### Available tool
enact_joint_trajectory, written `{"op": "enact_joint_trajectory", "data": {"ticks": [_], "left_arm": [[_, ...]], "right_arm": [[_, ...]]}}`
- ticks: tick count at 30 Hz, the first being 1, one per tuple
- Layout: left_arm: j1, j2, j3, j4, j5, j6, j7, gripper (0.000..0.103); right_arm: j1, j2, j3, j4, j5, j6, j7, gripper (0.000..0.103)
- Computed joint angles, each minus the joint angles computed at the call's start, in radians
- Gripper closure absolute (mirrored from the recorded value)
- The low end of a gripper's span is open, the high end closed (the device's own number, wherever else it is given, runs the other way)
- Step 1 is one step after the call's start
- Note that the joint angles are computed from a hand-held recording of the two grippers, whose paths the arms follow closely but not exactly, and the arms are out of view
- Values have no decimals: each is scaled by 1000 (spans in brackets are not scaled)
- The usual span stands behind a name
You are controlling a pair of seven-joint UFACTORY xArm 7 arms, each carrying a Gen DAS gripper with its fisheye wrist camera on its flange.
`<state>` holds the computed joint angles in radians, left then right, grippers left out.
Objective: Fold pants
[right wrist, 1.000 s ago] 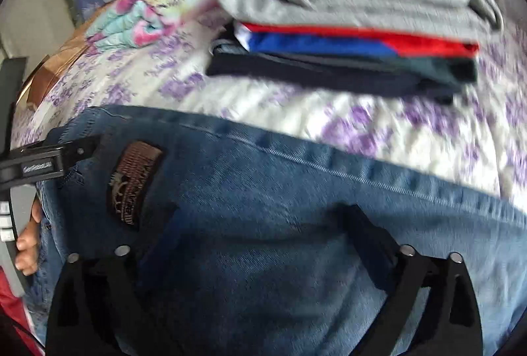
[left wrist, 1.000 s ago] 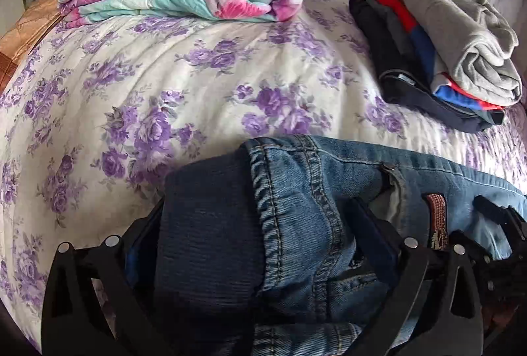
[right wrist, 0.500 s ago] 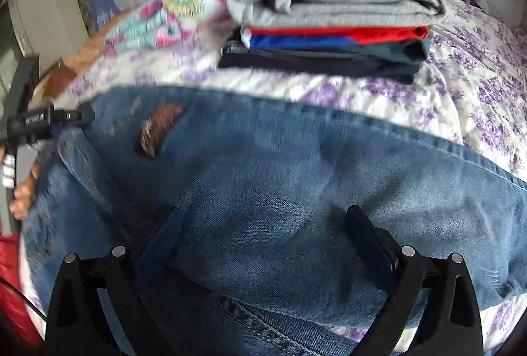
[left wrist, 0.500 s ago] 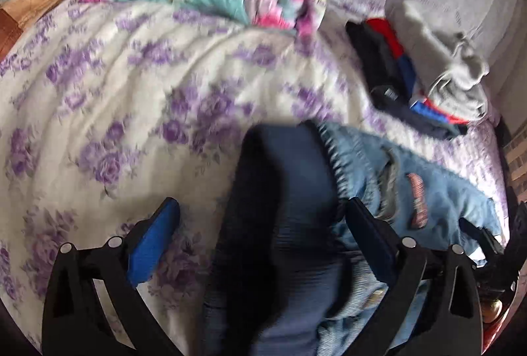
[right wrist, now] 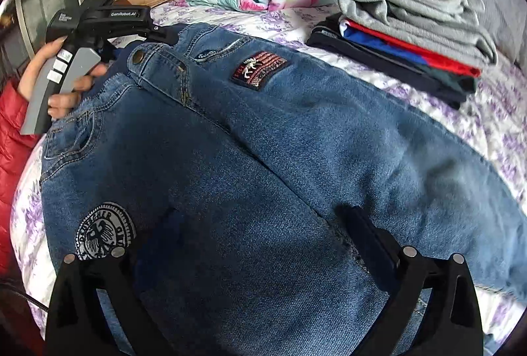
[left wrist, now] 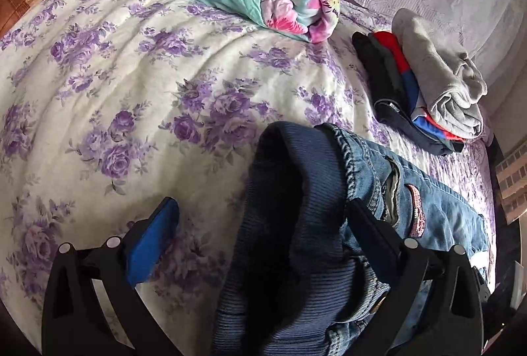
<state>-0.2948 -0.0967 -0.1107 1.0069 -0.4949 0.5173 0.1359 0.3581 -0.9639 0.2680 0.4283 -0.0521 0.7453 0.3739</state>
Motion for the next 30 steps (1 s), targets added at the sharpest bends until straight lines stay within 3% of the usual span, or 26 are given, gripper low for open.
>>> {"op": "enact_joint_trajectory", "data": {"ticks": [5, 7, 8, 10, 11, 12, 13, 15, 17, 20, 25, 29, 30], "left_arm": [[-6, -16, 23, -10, -114, 13, 98, 4], [35, -23, 6, -5, -239, 36, 169, 5], [33, -24, 20, 0, -331, 51, 234, 5], [-49, -7, 123, 32, -441, 106, 327, 5], [-54, 9, 131, 51, -433, 127, 338, 5], [-25, 25, 96, 70, -383, 131, 326, 5], [21, 43, 36, 87, -291, 115, 292, 5], [24, 78, 9, 122, -150, 115, 261, 5], [25, 94, -4, 142, -122, 122, 296, 5], [35, 113, -12, 170, -201, 160, 426, 5], [66, 111, -6, 182, -464, 246, 656, 9], [57, 127, -18, 189, -402, 202, 634, 31], [58, 129, -18, 189, -398, 198, 635, 31]], "right_arm": [[37, -83, -82, -58, 59, -26, -38, 3], [46, -115, -103, -77, 88, -35, -51, 3], [51, -131, -104, -95, 103, -46, -51, 3], [61, -135, -114, -113, 136, -87, -48, 3], [63, -132, -116, -123, 154, -124, -41, 3], [60, -164, -123, -139, 165, -140, -31, 3], [53, -186, -132, -153, 174, -168, -25, 3], [49, -258, -168, -184, 181, -216, -43, 3], [12, -268, -202, -167, 160, -224, -85, 3], [-28, -167, -301, -75, 134, -179, -216, 3], [-58, 63, -440, 80, 174, -97, -388, 3], [-70, 195, -472, 138, 166, -145, -560, 3], [-71, 220, -477, 149, 156, -145, -619, 3]]}}
